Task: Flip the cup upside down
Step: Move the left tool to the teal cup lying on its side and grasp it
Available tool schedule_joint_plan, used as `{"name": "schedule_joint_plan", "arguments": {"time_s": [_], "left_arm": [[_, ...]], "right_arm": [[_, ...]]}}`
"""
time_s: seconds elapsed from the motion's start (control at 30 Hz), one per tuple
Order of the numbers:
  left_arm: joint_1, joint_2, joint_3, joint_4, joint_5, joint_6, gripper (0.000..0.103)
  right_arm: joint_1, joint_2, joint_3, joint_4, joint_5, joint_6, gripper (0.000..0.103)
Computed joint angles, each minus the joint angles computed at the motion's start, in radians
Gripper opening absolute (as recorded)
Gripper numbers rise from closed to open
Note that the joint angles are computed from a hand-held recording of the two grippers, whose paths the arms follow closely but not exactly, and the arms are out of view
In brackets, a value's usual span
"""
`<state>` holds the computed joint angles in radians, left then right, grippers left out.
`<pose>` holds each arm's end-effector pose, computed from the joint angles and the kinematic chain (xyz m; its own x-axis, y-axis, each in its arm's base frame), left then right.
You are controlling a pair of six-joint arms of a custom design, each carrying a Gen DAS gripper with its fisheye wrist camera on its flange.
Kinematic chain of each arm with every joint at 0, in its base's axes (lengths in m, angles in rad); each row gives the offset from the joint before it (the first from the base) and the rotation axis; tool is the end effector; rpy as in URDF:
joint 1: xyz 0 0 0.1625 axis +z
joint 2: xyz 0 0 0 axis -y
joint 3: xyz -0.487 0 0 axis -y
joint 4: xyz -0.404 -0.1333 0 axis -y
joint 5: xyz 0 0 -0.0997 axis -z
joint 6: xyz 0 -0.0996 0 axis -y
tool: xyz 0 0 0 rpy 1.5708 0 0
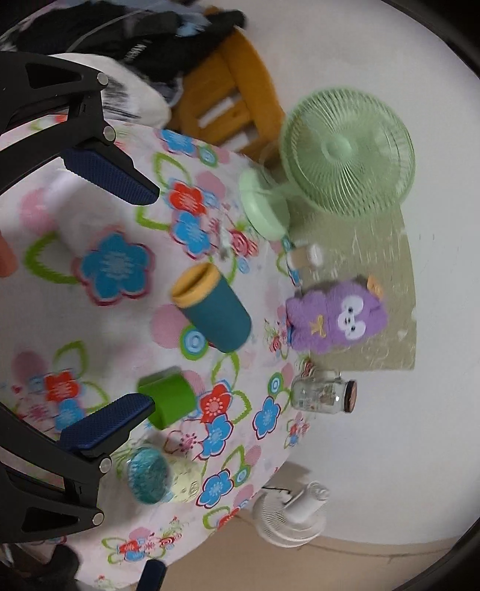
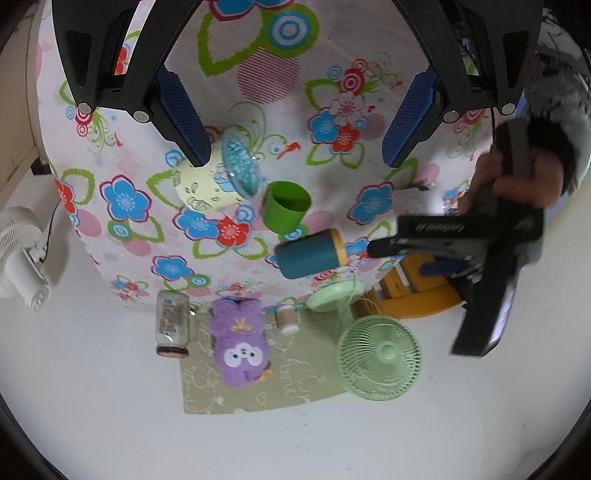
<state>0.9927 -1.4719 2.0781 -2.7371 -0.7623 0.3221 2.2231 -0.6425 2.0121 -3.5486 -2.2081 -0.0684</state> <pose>-0.1019 -0.5319 0.4116 -0.6012 0.2773 -0.7494 0.6887 0.6555 -0.3100 0.4219 -0.4304 0.0497 -0.8091 -0.2617 0.5262 -0.5548 0.6358 -0.5367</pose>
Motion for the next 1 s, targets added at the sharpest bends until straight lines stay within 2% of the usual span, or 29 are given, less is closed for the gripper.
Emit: {"name": "schedule_joint_plan", "arguments": {"time_s": [0.3,0.53,0.67,1.0], "left_arm": [[0.049,0.183,-0.166,0.060,-0.013,0.144,0.103],[0.087,0.296,-0.256,0.080,0.033,0.217,0.103],[0.107,0.338,-0.305,0.128,0.040,0.233,0.103],[0.140,0.399,-0.389,0.215,0.054,0.236,0.103]], "right_arm": [[-0.044,-0.008,-0.011,0.031,0.052,0.032,0.095],[-0.065,0.016,-0.060,0.078,0.081,0.031,0.095],[-0.081,0.031,-0.093,0.119,0.110,0.030,0.095],[-0.105,0.082,-0.210,0.172,0.125,-0.018,0.095]]}}
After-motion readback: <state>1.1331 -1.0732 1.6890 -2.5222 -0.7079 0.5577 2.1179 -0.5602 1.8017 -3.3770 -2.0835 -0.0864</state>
